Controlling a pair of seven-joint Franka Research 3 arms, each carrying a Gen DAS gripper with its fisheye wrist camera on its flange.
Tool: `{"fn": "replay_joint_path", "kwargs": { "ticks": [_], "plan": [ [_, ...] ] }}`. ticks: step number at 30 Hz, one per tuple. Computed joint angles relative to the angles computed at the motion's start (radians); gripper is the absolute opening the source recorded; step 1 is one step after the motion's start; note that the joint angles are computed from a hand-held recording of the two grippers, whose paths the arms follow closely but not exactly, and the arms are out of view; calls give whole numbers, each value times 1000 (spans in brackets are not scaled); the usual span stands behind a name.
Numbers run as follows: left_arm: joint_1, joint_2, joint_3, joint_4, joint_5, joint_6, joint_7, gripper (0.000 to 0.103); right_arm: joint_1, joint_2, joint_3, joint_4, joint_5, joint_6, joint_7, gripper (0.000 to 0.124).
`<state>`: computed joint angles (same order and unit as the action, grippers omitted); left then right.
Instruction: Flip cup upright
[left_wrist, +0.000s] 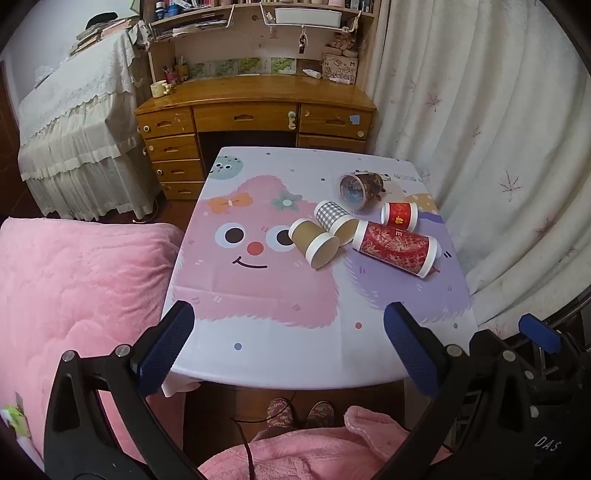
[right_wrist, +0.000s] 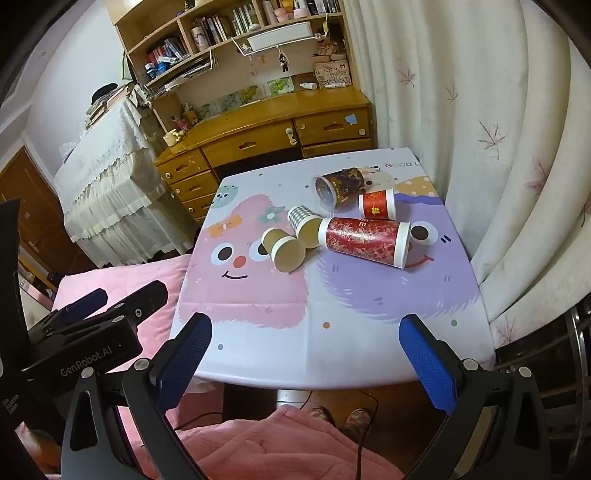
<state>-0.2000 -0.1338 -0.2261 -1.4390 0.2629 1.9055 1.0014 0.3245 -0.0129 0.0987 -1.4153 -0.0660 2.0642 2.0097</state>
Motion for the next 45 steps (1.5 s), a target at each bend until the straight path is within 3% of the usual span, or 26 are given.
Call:
{"fn": "replay_joint_path", "kwargs": {
  "ticks": [45],
  "plan": [
    [8, -24, 12, -23, -51, -20, 14, 102, 1, -13, 1, -30, -14, 15, 45, 103]
  ]
}}
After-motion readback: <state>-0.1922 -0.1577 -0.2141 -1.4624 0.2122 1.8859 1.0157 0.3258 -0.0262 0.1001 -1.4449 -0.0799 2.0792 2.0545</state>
